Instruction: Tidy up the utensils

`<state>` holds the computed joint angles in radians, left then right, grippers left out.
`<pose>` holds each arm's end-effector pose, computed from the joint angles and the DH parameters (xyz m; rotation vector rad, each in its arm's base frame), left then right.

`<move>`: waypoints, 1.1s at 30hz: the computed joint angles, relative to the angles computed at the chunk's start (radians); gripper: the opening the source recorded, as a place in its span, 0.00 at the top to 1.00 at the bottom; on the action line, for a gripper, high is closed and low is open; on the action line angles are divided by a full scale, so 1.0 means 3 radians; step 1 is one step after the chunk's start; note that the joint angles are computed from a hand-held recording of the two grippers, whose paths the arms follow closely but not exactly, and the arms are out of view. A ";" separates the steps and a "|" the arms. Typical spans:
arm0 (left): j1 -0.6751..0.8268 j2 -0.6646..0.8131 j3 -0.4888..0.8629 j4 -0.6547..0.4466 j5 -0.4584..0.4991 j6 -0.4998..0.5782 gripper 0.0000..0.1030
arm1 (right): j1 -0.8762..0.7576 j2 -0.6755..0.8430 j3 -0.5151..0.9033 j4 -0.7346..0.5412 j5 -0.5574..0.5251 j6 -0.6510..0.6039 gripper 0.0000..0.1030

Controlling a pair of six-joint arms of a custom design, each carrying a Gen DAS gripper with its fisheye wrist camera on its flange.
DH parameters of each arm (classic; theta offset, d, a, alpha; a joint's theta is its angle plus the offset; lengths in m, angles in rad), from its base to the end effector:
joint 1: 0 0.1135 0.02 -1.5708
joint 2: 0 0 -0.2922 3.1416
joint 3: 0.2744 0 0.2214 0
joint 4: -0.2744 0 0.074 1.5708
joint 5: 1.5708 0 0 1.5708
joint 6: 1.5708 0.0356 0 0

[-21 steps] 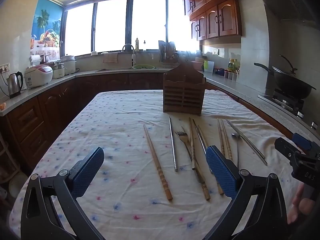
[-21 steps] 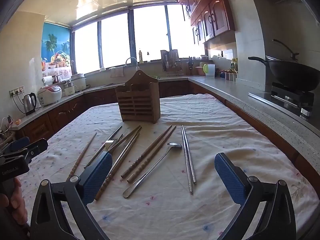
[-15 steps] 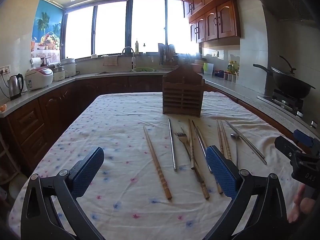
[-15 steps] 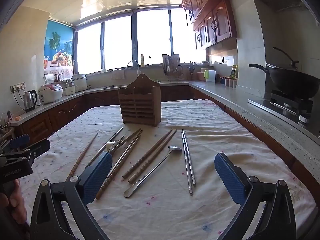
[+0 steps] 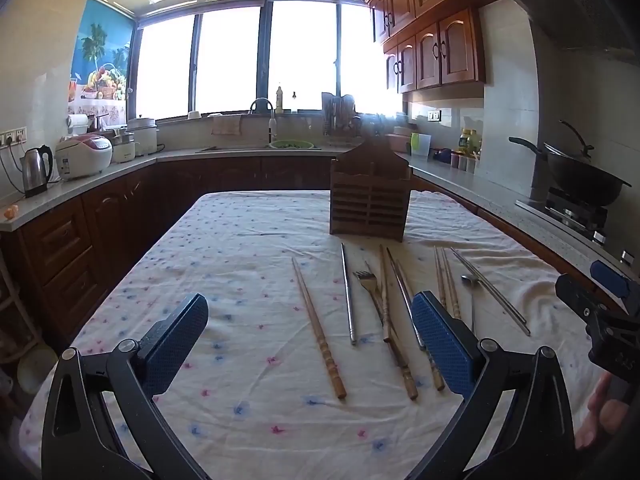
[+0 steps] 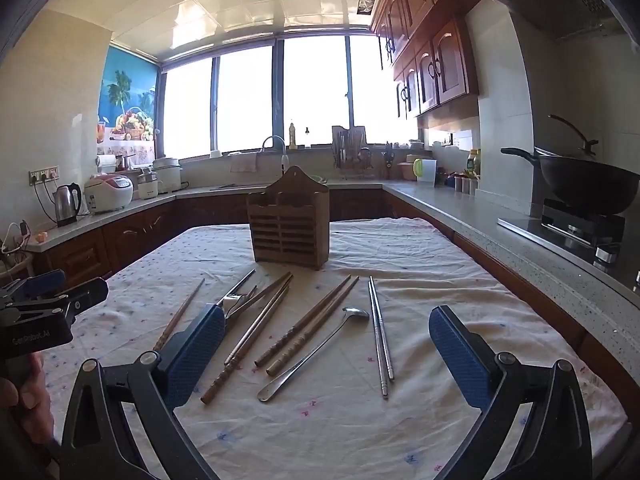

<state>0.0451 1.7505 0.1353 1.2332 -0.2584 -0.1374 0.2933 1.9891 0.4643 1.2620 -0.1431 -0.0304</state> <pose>0.2227 0.0192 0.1450 -0.3459 1.9132 0.1910 0.2990 0.0956 0.1420 -0.3962 1.7993 0.3155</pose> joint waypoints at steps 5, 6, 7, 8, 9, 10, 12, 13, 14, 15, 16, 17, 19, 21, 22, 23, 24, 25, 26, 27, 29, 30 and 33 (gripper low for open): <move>0.0002 -0.0011 -0.0043 0.0058 0.0013 0.0006 0.00 | -0.0022 -0.0003 -0.0029 0.0054 -0.0030 0.0035 0.00; 0.0022 -0.0013 -0.0019 0.0030 0.0037 0.0009 0.00 | -0.0022 -0.0010 -0.0030 0.0051 -0.0035 0.0038 0.00; -0.0011 -0.0052 0.0028 -0.0063 0.0005 -0.0002 0.00 | -0.0019 -0.0016 -0.0029 0.0045 -0.0027 0.0037 0.00; -0.0011 -0.0052 0.0028 -0.0063 0.0005 -0.0002 0.00 | -0.0024 -0.0023 -0.0033 0.0045 -0.0034 0.0037 0.00; -0.0013 -0.0053 0.0029 -0.0062 0.0008 -0.0003 0.00 | -0.0026 -0.0025 -0.0031 0.0042 -0.0045 0.0037 0.00; -0.0015 -0.0054 0.0031 -0.0064 0.0006 -0.0004 0.00 | -0.0026 -0.0028 -0.0025 0.0028 -0.0049 0.0035 0.00; -0.0023 -0.0054 0.0033 -0.0062 0.0001 0.0000 0.00 | -0.0020 -0.0037 -0.0025 0.0024 -0.0049 0.0036 0.00; -0.0028 -0.0052 0.0034 -0.0062 -0.0004 0.0000 0.00 | -0.0022 -0.0037 -0.0019 0.0014 -0.0059 0.0038 0.00; -0.0031 -0.0052 0.0036 -0.0065 -0.0006 0.0000 0.00 | -0.0026 -0.0043 -0.0019 0.0008 -0.0069 0.0044 0.00; -0.0032 -0.0050 0.0038 -0.0065 -0.0002 0.0000 0.00 | -0.0029 -0.0046 -0.0019 0.0009 -0.0078 0.0052 0.00; -0.0033 -0.0048 0.0040 -0.0066 0.0001 -0.0001 0.00 | -0.0031 -0.0049 -0.0022 0.0018 -0.0083 0.0058 0.00; -0.0018 -0.0032 0.0036 -0.0050 0.0006 0.0002 0.00 | -0.0044 -0.0045 -0.0030 0.0036 -0.0097 0.0058 0.00; -0.0020 -0.0067 0.0025 -0.0071 0.0015 0.0001 0.00 | -0.0044 -0.0045 -0.0031 0.0041 -0.0093 0.0059 0.00; -0.0027 -0.0068 0.0026 -0.0074 0.0005 0.0000 0.00 | -0.0046 -0.0049 -0.0026 0.0024 -0.0100 0.0063 0.00; -0.0022 -0.0072 0.0027 -0.0079 0.0015 0.0004 0.00 | -0.0043 -0.0050 -0.0032 0.0026 -0.0096 0.0064 0.00; -0.0027 -0.0072 0.0028 -0.0080 0.0009 0.0005 0.00 | -0.0043 -0.0050 -0.0033 0.0025 -0.0097 0.0065 0.00; -0.0034 -0.0071 0.0027 -0.0077 -0.0001 0.0006 0.00 | -0.0044 -0.0053 -0.0032 0.0019 -0.0096 0.0066 0.00; -0.0041 -0.0070 0.0030 -0.0081 -0.0006 0.0007 0.00 | -0.0044 -0.0054 -0.0030 0.0018 -0.0097 0.0069 0.00; -0.0045 -0.0071 0.0033 -0.0086 -0.0008 0.0004 0.00 | -0.0043 -0.0044 -0.0038 0.0042 -0.0099 0.0073 0.00; -0.0021 -0.0076 0.0034 -0.0092 0.0024 0.0003 0.00 | -0.0046 -0.0043 -0.0034 0.0038 -0.0105 0.0077 0.00; -0.0016 -0.0070 0.0021 -0.0069 0.0029 0.0001 0.00 | -0.0047 -0.0041 -0.0037 0.0040 -0.0107 0.0076 0.00; -0.0017 -0.0070 0.0021 -0.0070 0.0030 0.0001 0.00 | -0.0047 -0.0042 -0.0037 0.0037 -0.0110 0.0076 0.00; -0.0019 -0.0067 0.0026 -0.0079 0.0033 -0.0001 0.00 | -0.0044 -0.0042 -0.0036 0.0035 -0.0109 0.0077 0.00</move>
